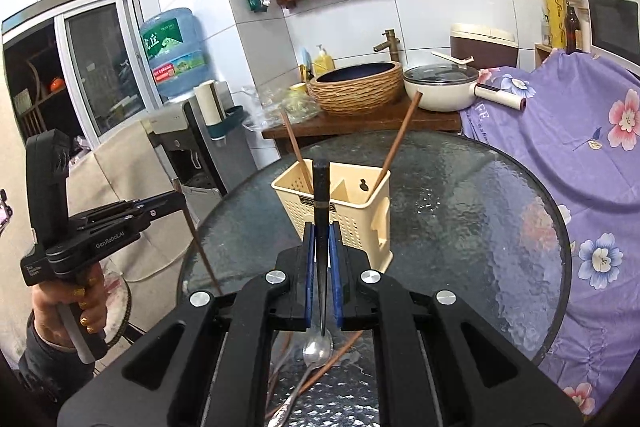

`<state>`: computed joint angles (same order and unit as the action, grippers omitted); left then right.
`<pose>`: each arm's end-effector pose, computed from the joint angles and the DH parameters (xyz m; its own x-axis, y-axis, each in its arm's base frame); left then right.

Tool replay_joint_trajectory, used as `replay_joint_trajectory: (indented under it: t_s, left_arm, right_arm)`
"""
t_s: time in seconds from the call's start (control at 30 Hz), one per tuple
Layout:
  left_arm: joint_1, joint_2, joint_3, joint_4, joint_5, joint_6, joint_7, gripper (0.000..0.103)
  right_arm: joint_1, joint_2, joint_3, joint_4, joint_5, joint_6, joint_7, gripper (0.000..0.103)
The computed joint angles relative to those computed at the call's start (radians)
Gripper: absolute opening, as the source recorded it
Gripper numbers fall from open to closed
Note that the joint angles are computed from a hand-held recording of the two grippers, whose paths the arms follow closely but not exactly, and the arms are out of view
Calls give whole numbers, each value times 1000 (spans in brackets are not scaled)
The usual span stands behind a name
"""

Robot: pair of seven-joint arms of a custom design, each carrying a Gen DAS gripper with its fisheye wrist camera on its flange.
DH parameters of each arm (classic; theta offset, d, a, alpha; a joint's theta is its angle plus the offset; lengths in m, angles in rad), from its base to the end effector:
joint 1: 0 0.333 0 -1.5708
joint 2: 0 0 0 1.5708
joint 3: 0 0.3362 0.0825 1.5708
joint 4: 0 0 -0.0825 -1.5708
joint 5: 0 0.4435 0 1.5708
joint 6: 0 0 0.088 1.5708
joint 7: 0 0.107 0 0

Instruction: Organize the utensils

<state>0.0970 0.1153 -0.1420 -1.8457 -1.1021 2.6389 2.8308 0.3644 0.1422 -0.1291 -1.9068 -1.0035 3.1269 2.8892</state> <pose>0.6927 -0.0046 0.5244 -0.5023 -0.8598 0.0921 -0.4961 0.1993 -0.8451 0.6416 0.2331 0.5141 0.0734 -0.9652 -0.2512 -0.4966 0.1830 -0.8485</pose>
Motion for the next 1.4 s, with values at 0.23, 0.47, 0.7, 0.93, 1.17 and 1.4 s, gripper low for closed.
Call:
replay_joint_trajectory:
  t_s: [0.23,0.47,0.7,0.93,1.17,1.4]
  left_arm:
    - [2,-13,4,7,-14,-19,5,7]
    - [-8,-21,9,29,-27,-17,-1,7]
    - [-15,-12,2,87,-51,27,-13,7]
    - [-19,27,-21,168,-106,86,-44,7]
    - [7,69,-55,256,-185,60,-85,7]
    - [-1,118,-88,330,-387,173,32,7]
  right_arm:
    - [4,-9,3,28,-62,-23,43,8]
    - [-20,-9,43,63,-32,-62,-26,8]
    - [-19,-3,55,124,-74,-128,-13,8]
    - [-14,30,50,226,-144,-194,56,8]
    - [-3,65,30,312,-222,-222,175,8]
    - [-1,110,20,380,-328,-263,317,8]
